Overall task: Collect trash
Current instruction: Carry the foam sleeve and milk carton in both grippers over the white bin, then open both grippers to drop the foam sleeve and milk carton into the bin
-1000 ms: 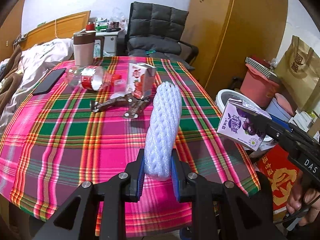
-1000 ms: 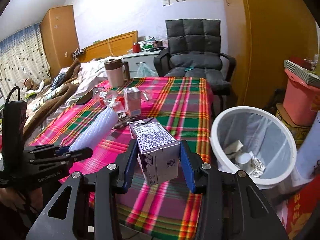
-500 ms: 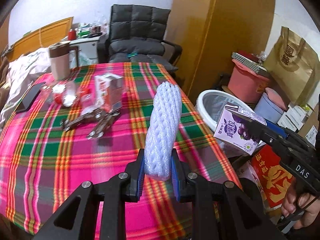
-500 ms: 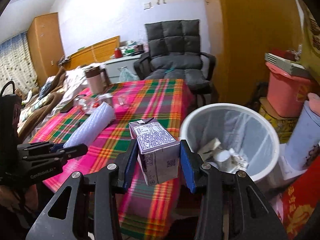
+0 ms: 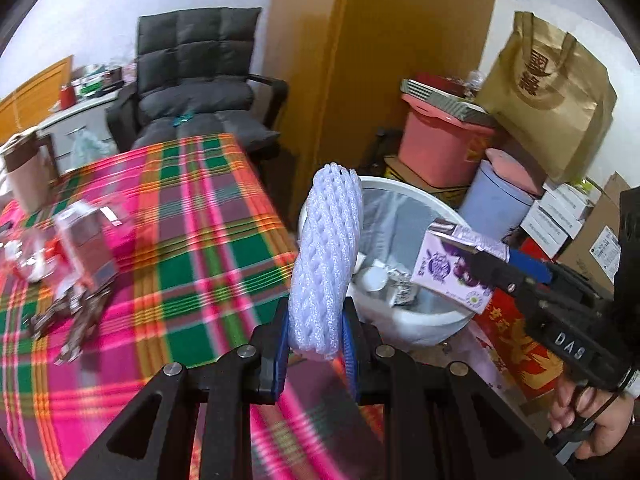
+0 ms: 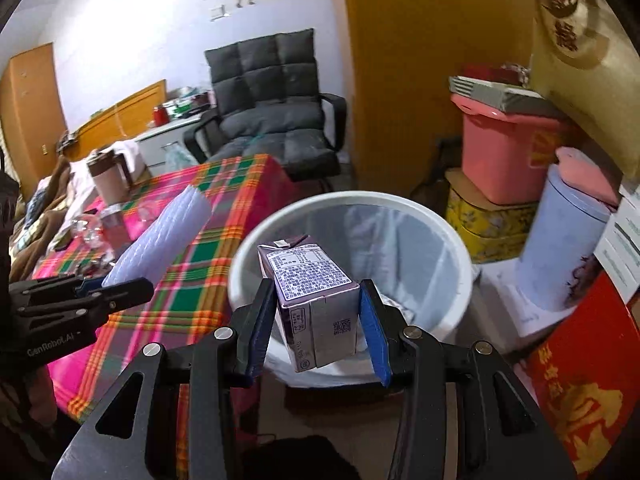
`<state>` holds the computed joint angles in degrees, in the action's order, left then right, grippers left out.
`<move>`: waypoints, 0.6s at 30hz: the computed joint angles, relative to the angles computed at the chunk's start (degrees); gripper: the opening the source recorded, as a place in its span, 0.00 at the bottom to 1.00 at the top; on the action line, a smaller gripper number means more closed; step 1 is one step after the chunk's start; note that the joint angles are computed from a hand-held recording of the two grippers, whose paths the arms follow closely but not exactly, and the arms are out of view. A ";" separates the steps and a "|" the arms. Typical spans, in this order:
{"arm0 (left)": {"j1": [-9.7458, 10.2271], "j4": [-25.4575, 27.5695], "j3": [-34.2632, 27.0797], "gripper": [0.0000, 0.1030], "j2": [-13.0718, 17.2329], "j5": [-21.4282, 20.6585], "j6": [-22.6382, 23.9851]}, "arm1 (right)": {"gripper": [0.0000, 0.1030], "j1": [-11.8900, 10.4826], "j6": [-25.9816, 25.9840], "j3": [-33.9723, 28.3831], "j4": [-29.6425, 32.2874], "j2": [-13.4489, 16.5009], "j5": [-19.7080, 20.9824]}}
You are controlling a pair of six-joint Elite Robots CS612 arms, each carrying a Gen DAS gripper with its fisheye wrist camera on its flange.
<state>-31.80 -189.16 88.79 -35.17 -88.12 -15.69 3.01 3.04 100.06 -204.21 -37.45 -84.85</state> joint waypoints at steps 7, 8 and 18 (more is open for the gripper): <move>-0.12 4.34 -5.49 0.23 2.59 -4.03 1.08 | 0.43 -0.50 1.00 -0.59 2.45 0.20 -1.02; -0.13 4.63 -5.96 0.23 2.84 -4.33 1.15 | 0.43 -0.59 1.14 -0.63 2.90 0.21 -1.03; 0.27 6.82 -10.79 0.33 5.44 -8.01 0.38 | 0.44 -0.84 1.44 -1.95 5.98 0.60 -1.02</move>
